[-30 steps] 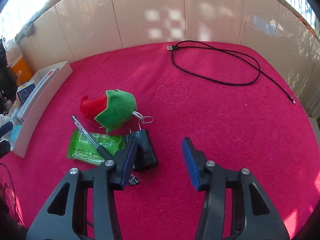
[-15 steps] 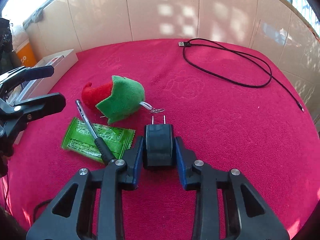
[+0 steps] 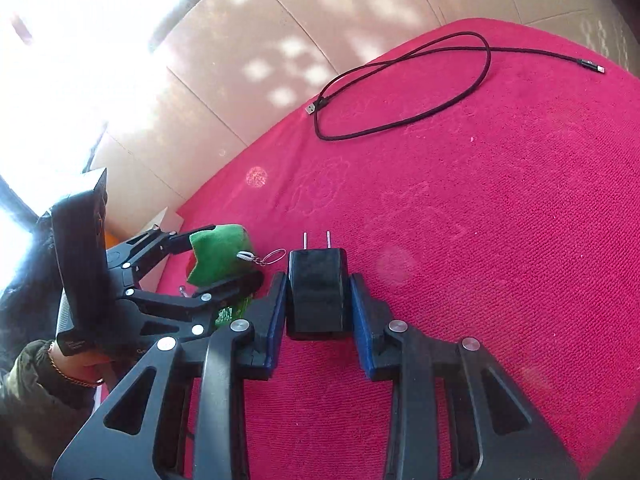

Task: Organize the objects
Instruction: 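Grasp the red chili plush with the left gripper while the right grasps the black charger, then carry the chili plush and black charger up and over to the white tray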

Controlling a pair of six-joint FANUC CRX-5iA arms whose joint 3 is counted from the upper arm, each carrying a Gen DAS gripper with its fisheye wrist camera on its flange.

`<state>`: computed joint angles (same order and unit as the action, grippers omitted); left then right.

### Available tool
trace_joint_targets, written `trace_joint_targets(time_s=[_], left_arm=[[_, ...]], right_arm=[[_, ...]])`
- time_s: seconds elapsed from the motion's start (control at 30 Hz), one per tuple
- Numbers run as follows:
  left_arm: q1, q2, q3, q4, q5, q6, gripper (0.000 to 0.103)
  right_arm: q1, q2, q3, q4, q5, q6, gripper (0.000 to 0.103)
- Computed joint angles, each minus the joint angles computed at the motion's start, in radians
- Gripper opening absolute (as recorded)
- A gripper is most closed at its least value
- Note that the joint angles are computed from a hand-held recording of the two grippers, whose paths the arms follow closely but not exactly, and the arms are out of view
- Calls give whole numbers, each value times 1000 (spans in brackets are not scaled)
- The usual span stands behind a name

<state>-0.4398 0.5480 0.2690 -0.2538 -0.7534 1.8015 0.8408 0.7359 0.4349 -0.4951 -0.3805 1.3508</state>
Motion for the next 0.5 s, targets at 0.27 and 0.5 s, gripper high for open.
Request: trace_joint_targets(time_s=[0.27, 0.5], left_arm=[[-13, -69, -82, -50, 84, 129, 37], [-45, -307, -324, -140, 215, 410, 37]], right_arm=[[-25, -4, 9, -123, -9, 90, 30], [-25, -10, 5, -136, -1, 89, 30]])
